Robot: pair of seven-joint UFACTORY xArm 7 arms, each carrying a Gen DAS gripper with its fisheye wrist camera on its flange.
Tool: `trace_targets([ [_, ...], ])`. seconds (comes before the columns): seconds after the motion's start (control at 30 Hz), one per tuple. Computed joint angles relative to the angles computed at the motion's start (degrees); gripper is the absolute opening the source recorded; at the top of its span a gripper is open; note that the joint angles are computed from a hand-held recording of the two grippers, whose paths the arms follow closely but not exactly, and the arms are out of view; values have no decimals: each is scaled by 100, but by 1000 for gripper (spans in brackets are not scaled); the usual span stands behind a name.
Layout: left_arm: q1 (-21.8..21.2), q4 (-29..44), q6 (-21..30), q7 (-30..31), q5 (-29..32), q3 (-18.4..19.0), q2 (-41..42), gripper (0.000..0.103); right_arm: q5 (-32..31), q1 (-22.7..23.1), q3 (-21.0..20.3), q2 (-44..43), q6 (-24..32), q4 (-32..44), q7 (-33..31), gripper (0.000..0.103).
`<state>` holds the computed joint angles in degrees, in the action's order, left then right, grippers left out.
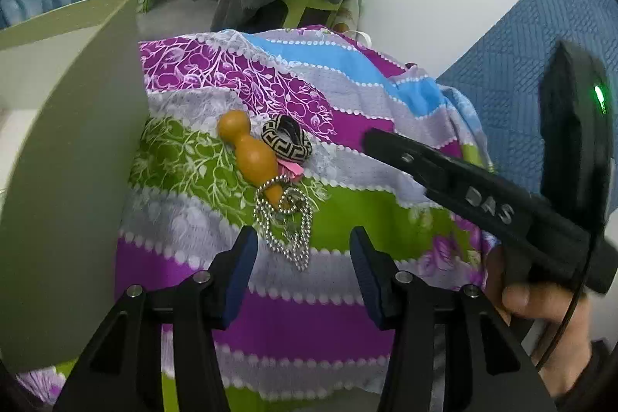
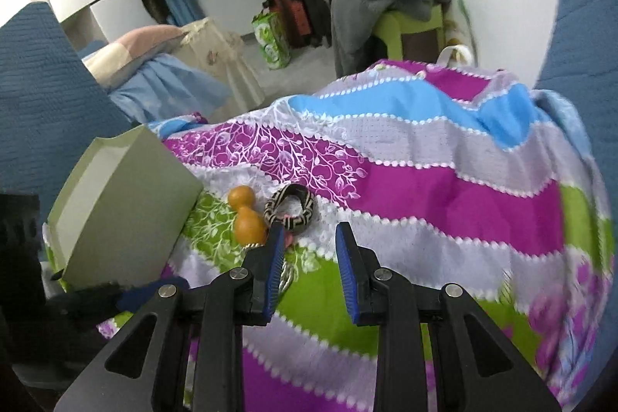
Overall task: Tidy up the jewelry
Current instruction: 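Grasp the black-and-gold patterned hair tie with the right tool while the left tool grasps the silver chain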
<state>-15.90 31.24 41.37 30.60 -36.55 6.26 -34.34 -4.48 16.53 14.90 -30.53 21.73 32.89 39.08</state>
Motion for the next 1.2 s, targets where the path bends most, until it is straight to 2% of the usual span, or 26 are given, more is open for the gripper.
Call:
trace_targets([
  [0.1, -62, -21, -225, 104, -38, -59, 155, 49, 223, 279, -390, 548, -222, 198, -589, 24],
  [0.23, -104, -13, -464, 104, -73, -120, 357, 49, 565, 487, -652, 1192, -192, 579, -1345, 23],
  [0.43, -166, 28, -637, 170, -116, -135, 559, 48, 339, 230, -435, 1767, 44, 1009, -1477, 18],
  [0.5, -167, 32, -675, 199, -132, -131, 595, 45, 428, 254, -474, 1892, 57, 1075, -1597, 10],
  [0.53, -174, 35, -686, 222, -158, -117, 612, 44, 395, 241, -458, 1936, 90, 1106, -1606, 9],
  [0.6, -166, 52, -653, 238, -186, -98, 641, 44, 145, 169, -367, 1967, 91, 1125, -1471, 8],
  [0.67, -142, 37, -738, 231, -194, -136, 660, 43, 166, 173, -379, 1950, 86, 1113, -1417, 6],
  [0.73, -164, 53, -708, 267, -265, -89, 685, 43, -199, 47, -266, 1881, 122, 1098, -1108, 5],
  [0.9, -157, 21, -701, 283, -227, -169, 686, 43, -506, -70, -207, 1580, 171, 951, -703, 5],
  [1.0, -88, -78, -778, 112, 173, -427, 580, 44, -507, -141, -230, 1305, 173, 783, -475, 5],
  [1.2, -242, -386, -1181, -133, 747, -652, 358, 42, -447, -273, -233, 910, 338, 563, -219, 5],
])
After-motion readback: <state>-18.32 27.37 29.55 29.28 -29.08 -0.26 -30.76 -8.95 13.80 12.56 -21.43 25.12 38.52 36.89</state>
